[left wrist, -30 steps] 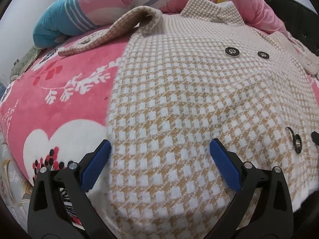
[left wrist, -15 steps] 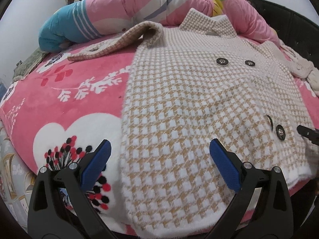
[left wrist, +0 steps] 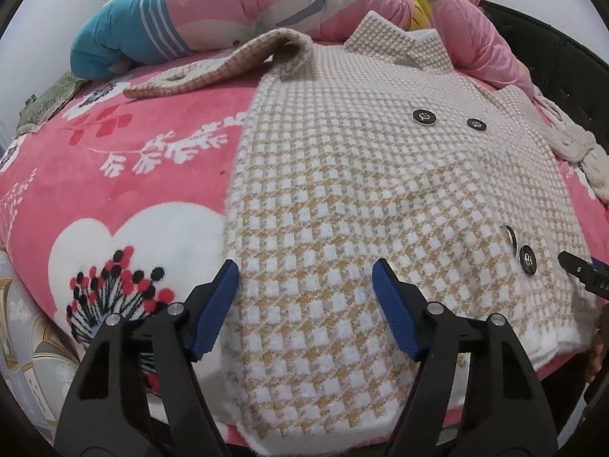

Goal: Fold large clothes

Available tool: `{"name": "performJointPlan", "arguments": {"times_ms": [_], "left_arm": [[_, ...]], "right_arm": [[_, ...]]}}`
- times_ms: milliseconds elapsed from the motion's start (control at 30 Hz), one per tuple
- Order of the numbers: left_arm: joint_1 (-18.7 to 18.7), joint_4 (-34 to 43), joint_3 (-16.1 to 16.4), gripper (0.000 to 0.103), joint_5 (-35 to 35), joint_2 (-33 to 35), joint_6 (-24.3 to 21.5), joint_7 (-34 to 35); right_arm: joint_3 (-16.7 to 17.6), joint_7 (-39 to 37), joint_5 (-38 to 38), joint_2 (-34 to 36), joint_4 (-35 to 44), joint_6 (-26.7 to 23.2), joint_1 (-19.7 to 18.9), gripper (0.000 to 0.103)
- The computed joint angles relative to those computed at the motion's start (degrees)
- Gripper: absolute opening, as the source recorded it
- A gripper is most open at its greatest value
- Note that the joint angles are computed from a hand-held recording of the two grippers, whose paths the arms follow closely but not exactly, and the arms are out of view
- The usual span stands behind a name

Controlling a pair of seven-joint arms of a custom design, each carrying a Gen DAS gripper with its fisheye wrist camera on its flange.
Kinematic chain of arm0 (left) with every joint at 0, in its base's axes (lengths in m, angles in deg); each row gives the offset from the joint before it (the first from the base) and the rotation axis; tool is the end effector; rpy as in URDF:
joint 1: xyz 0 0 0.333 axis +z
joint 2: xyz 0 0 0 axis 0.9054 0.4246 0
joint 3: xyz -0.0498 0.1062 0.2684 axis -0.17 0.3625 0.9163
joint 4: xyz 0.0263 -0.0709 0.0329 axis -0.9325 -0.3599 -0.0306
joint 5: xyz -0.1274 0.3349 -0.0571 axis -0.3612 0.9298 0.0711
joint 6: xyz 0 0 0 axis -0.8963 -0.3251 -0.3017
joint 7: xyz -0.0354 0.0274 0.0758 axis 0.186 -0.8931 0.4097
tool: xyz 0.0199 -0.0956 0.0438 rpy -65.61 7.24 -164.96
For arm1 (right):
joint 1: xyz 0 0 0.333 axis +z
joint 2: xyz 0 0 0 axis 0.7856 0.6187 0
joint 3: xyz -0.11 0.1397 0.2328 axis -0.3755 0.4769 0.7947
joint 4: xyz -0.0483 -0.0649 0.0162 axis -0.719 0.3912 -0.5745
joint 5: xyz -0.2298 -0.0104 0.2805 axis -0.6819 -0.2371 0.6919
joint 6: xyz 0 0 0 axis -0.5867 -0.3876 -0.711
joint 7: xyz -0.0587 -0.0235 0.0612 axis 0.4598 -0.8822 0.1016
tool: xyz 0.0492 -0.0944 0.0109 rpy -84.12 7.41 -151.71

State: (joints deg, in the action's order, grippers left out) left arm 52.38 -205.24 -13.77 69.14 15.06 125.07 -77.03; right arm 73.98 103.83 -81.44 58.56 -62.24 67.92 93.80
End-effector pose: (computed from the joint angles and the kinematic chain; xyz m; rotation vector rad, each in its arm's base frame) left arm 0.3811 -0.2575 0.3631 -2.0261 1.6388 -0.5822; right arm 0.4340 0.4571 0.3540 -1.9609 1.7367 -0.3492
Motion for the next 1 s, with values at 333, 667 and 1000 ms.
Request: {"name": "performJointPlan", "arguments": {"times_ms": [333,667,1000], "left_arm": [[2.0,-0.7,1.3,0.06,1.1,0.9,7.1,-2.0],[3.3,-0.7,2.8,0.043,4.9,2.5,13.9,-5.1],[8.6,-7.6,-1.8,0.042,0.1,-1.8,21.6,-2.7]], "right_arm": [[4.6,-9.7,12.2,-4.8,-9.8,13.3,-6.3,0.098],[9.7,-23.6,30.6,-4.3,-11.0,17.2,-10.7,0.086],[6.5,-21.3,30.8,-9.0,-15.2,13.2,-6.5,0.058]]}}
